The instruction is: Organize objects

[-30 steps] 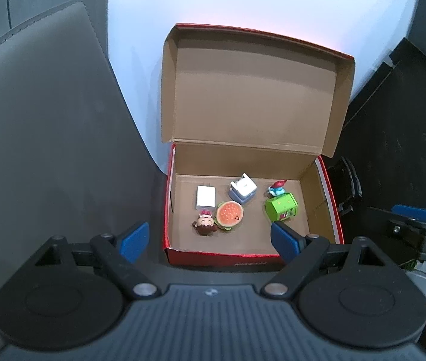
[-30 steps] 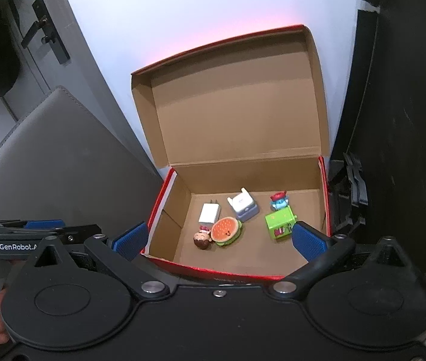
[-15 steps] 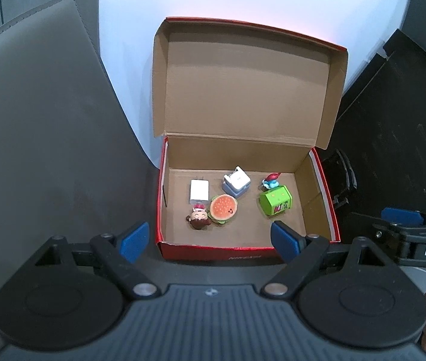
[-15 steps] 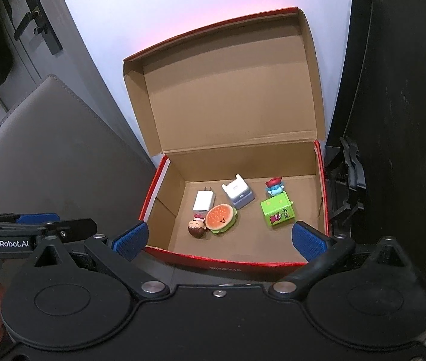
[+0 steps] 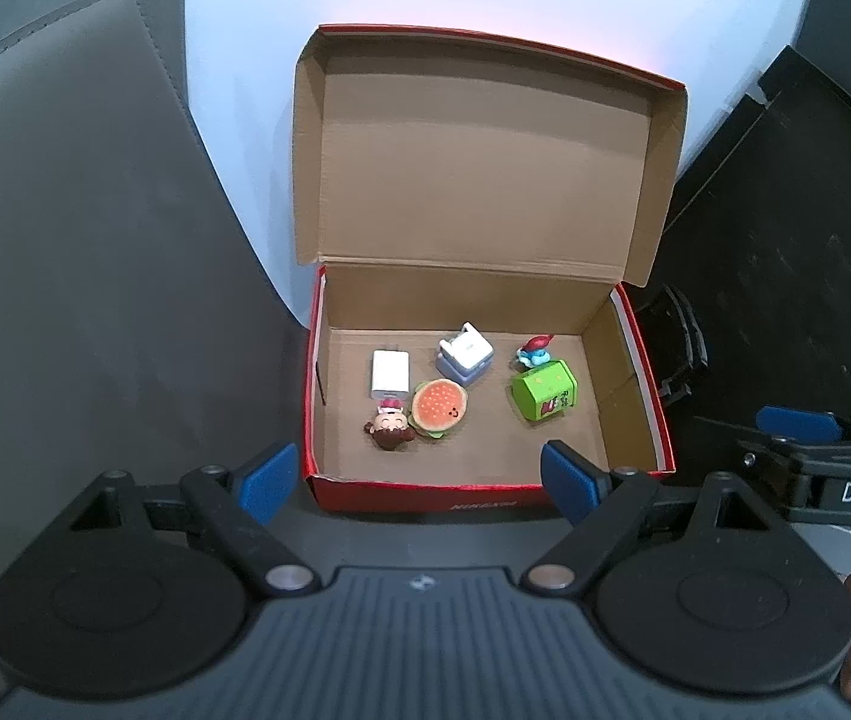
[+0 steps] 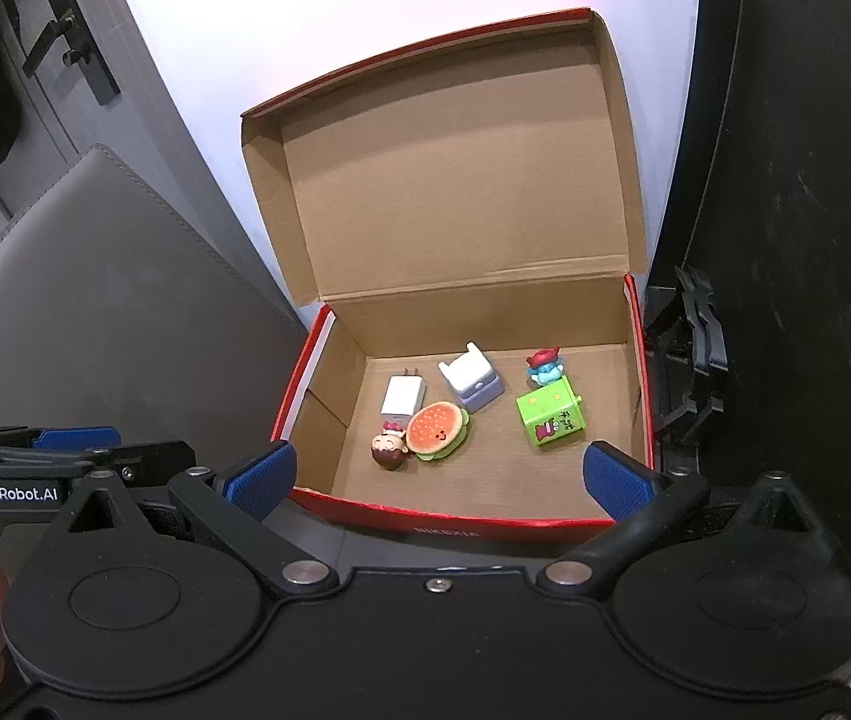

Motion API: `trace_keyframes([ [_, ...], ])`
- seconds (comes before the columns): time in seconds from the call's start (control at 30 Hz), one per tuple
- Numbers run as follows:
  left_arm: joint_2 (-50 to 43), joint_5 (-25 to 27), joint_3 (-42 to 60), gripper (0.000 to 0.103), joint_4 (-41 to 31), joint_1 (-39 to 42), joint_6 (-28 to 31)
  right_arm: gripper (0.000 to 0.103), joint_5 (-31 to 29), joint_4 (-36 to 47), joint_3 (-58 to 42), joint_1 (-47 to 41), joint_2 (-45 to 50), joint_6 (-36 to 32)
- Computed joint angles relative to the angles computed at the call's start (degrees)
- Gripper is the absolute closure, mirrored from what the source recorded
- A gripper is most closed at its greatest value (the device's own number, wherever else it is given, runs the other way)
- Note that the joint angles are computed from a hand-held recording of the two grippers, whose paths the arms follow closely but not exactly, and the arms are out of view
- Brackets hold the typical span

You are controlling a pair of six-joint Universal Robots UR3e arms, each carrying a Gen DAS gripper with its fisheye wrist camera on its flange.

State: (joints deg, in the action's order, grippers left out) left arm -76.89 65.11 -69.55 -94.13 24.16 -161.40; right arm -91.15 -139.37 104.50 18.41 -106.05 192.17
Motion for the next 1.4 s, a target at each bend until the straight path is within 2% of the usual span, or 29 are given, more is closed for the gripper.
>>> trace_keyframes([
  [1.4, 0.76, -0.97, 0.12, 0.016, -1.75, 0.38, 1.3, 0.0, -0.77, 1.48, -0.27, -0.21, 0.01, -0.15],
])
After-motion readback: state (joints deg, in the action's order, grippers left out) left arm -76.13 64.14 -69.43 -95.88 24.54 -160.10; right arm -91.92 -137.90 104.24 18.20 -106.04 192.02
